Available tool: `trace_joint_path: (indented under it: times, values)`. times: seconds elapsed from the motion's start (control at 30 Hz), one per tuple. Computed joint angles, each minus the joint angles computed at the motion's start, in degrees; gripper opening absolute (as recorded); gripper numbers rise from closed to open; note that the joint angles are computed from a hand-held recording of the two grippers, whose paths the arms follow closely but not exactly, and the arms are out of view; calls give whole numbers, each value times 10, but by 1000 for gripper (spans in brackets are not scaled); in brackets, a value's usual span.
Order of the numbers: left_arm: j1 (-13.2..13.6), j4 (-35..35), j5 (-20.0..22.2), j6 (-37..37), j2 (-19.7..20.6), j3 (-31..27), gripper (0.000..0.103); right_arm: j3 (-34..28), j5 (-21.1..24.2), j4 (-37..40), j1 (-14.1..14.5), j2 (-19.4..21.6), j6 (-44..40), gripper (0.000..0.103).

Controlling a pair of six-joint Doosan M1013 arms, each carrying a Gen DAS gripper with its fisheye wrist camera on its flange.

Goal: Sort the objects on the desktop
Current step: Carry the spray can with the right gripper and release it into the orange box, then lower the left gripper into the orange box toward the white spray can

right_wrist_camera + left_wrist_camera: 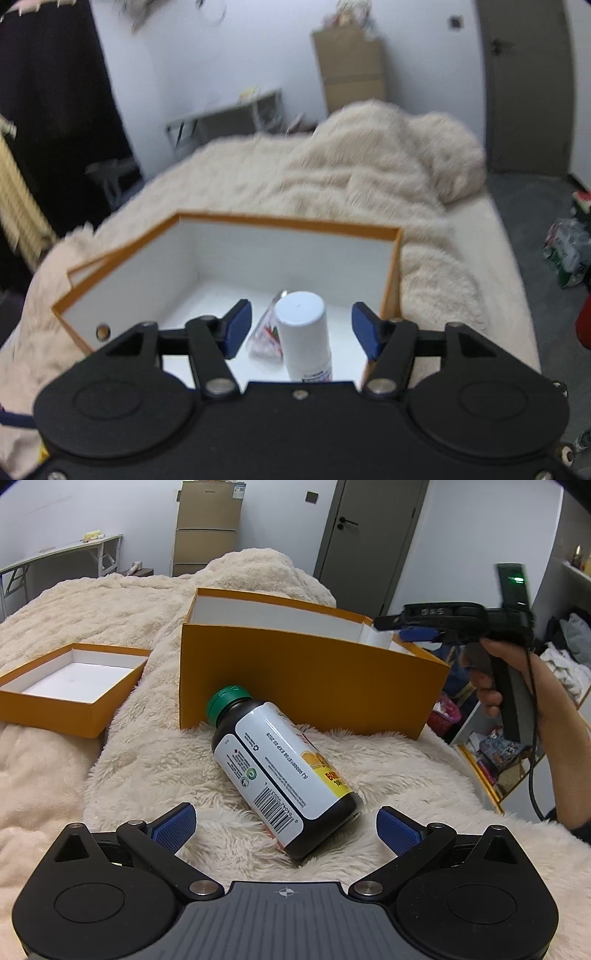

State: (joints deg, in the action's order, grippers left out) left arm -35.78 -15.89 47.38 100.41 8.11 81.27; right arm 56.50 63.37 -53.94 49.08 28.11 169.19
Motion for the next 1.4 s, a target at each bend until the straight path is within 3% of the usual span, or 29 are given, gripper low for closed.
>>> trace_joint_path:
  times: [0.07,0.2,0.23,0.3,0.37,0.5,0.67,0.8,1.0,1.2,1.3,1.4]
  values:
    - [-4,10,4,1,2,-5,103,18,2,-39,12,-7,35,62]
    - [-3,-13,-24,56,7,-29,103,27,-21,-34,29,-13,-3,66]
    - [-3,-18,-46,70,7,-34,103,26,-20,-36,33,-12,-18,73]
    - [-3,-32,-95,95,5,-30,103,25,-17,-49,42,-9,-26,74]
    - [-4,-71,-192,164,8,-30,103,22,-10,-57,50,-5,-22,74]
    - [1,-165,-238,282,28,-50,103,25,4,-75,63,3,-26,79]
    - [-6,-72,-185,265,63,-121,103,64,-22,-22,68,-19,0,79]
    - [-13,-85,-121,338,103,-195,103,94,-42,-21,77,-30,30,80]
    - [-31,-36,-33,340,178,-308,103,99,-71,38,68,-19,35,80]
    - [-50,21,-17,371,228,-359,103,86,-56,40,74,-9,23,82]
    - [-40,-57,-5,431,244,-375,103,91,-63,40,72,-12,30,82]
    - [-41,-53,15,410,261,-405,103,93,-65,39,72,-13,33,82]
